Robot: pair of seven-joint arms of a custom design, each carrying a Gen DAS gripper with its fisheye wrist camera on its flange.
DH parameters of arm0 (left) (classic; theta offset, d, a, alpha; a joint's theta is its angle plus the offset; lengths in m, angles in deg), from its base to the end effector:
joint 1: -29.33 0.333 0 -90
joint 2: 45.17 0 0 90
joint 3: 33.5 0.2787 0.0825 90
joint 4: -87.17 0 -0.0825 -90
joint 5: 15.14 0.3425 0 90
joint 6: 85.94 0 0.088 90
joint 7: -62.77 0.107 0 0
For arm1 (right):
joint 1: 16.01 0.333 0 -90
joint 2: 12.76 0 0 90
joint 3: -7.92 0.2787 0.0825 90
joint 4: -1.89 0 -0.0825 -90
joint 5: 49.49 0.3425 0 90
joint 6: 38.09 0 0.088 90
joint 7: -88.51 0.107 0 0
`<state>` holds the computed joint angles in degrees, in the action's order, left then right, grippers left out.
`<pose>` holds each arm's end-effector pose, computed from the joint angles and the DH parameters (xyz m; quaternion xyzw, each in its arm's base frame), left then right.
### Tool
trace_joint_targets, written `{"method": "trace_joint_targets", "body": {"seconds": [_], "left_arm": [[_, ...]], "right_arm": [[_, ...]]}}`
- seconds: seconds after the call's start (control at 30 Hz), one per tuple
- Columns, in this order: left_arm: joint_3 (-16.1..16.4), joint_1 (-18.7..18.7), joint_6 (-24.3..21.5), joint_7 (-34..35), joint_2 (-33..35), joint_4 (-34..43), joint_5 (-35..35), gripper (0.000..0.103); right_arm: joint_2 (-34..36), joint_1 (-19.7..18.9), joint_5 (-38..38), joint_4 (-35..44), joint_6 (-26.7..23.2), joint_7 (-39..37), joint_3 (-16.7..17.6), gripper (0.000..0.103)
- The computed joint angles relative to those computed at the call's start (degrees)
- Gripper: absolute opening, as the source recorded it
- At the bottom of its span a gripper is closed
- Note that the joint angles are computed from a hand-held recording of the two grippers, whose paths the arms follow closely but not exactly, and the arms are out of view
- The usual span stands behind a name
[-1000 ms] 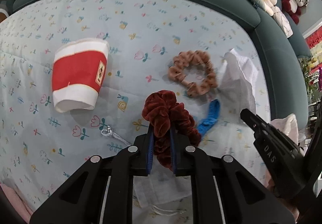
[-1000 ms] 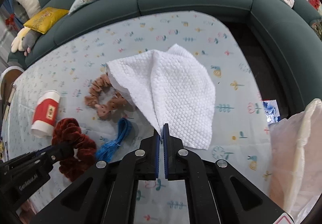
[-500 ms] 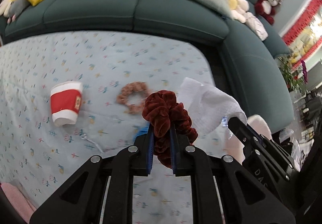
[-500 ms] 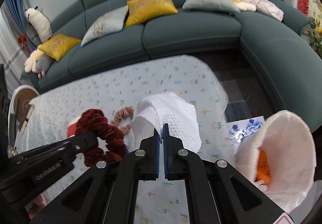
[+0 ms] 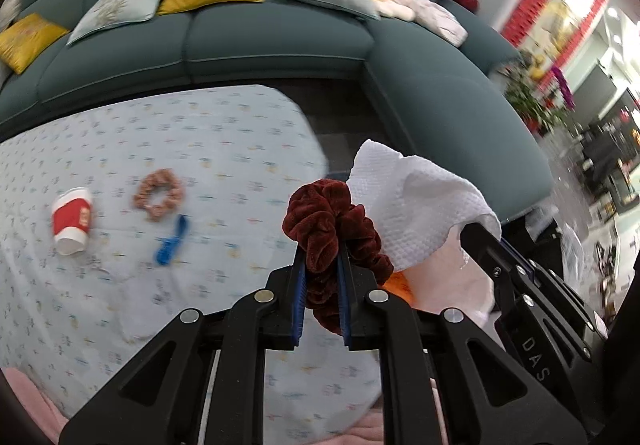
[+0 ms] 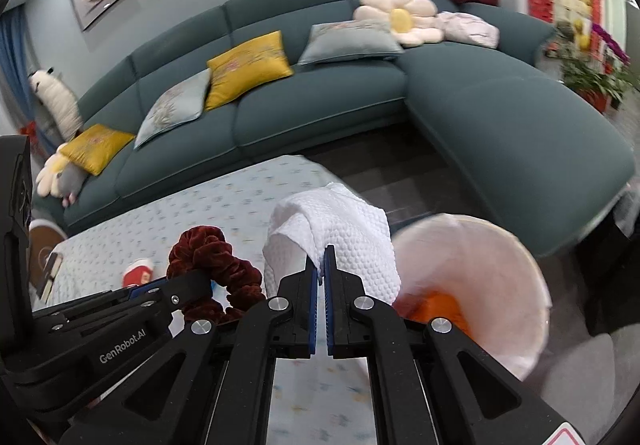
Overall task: Collect trash
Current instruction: 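Carry the scrunchie and towel over the white bin and open both tools, then move both open tools back from the bin to the grey pouch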
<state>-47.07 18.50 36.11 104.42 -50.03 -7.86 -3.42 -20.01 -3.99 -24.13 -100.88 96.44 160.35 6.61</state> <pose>0.4869 -0.2176 0.6546 -0.7846 0.5467 -0.2525 0.1472 0.5211 0.1041 0.6427 -0.7442 0.5478 -0.1126 0.3653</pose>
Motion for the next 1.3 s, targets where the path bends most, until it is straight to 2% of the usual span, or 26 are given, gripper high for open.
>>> {"method": "trace_joint_targets", "body": {"seconds": [0.2,0.5,0.57,0.67,0.8,0.93,1.17,1.23,1.3], "left_arm": [[-1.66,-3.89,-1.99,0.62,7.06,7.82,1.57,0.013],[-0.04,-10.58,-4.73,2.17,17.79,19.94,2.43,0.015],[0.59,-11.64,-5.42,2.61,19.85,22.55,2.03,0.019],[1.73,-13.19,-5.78,1.57,21.9,25.19,2.31,0.037],[2.69,-14.45,-7.23,1.32,23.85,28.1,2.8,0.04],[3.41,-15.13,-7.67,0.36,23.17,27.31,4.02,0.045],[3.22,-13.79,-6.86,-1.02,19.82,22.49,4.19,0.045],[3.06,-13.35,-6.7,-1.29,19.05,21.45,4.28,0.045],[2.93,-12.93,-6.64,-1.68,18.47,20.76,4.29,0.047]], "right_arm": [[-2.09,-2.87,0.15,-2.97,0.24,-1.09,-2.9,0.003],[-2.13,-6.12,0.49,-4.79,0.45,-2.39,-5.2,0.003],[-1.65,-6.74,0.81,-4.67,0.28,-2.75,-5.5,0.003],[-1.04,-7.53,1.4,-4.27,-0.08,-3.26,-5.68,0.003],[-0.56,-8.15,2.2,-4.06,-0.5,-4.01,-5.49,0.003],[-0.31,-8.45,2.67,-4.02,-0.73,-4.24,-5.14,0.003],[0.12,-8.04,2.45,-3.82,-0.99,-4.2,-4.29,0.003],[0.26,-7.87,2.15,-3.53,-1.15,-3.9,-4.05,0.005],[0.31,-7.71,1.73,-3.32,-0.74,-3.46,-3.79,0.011]]}}
